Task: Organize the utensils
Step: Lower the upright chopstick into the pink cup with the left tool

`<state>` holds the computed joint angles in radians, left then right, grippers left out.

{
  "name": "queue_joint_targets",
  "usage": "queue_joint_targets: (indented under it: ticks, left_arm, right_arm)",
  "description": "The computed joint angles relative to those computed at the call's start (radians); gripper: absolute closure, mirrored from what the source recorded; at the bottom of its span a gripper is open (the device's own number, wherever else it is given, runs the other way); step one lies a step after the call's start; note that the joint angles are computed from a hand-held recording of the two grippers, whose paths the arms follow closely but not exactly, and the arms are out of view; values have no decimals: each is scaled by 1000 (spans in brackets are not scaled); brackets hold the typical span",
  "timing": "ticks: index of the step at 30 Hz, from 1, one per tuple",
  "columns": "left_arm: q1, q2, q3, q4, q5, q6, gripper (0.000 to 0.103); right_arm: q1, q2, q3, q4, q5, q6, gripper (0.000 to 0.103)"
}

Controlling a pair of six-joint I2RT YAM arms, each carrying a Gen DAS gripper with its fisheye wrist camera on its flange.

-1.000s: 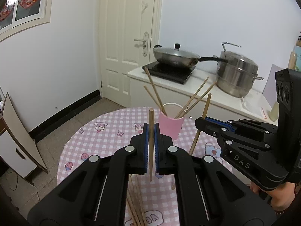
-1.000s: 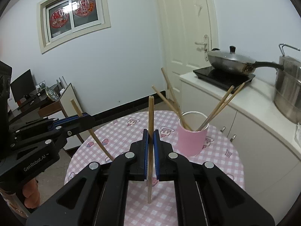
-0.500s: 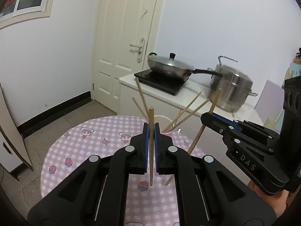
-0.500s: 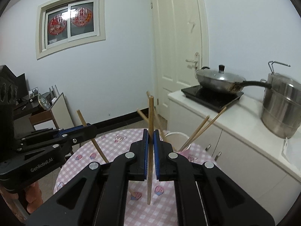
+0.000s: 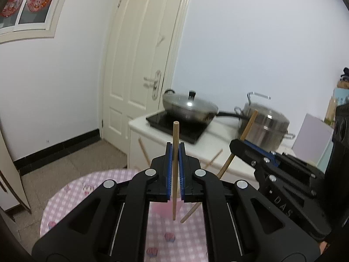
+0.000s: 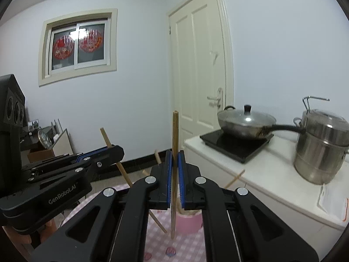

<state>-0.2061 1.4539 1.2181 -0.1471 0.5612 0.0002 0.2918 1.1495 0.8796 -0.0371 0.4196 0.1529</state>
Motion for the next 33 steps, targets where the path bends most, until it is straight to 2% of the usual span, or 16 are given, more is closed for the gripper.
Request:
queue_joint_targets:
  ticks: [8,15,33]
  left_arm:
    - [-58,76,54,129,-76,-72,97]
    - [-89,175,99,168,-108,-88,97]
    - [-128,293,67,223,-147,-41,97]
  right_arm:
    - [-70,53,8,127,-29,-58,99]
    - [-129,101,-13,209,-57,-81,99]
    - [-169,195,-56,253,-122,-49,99]
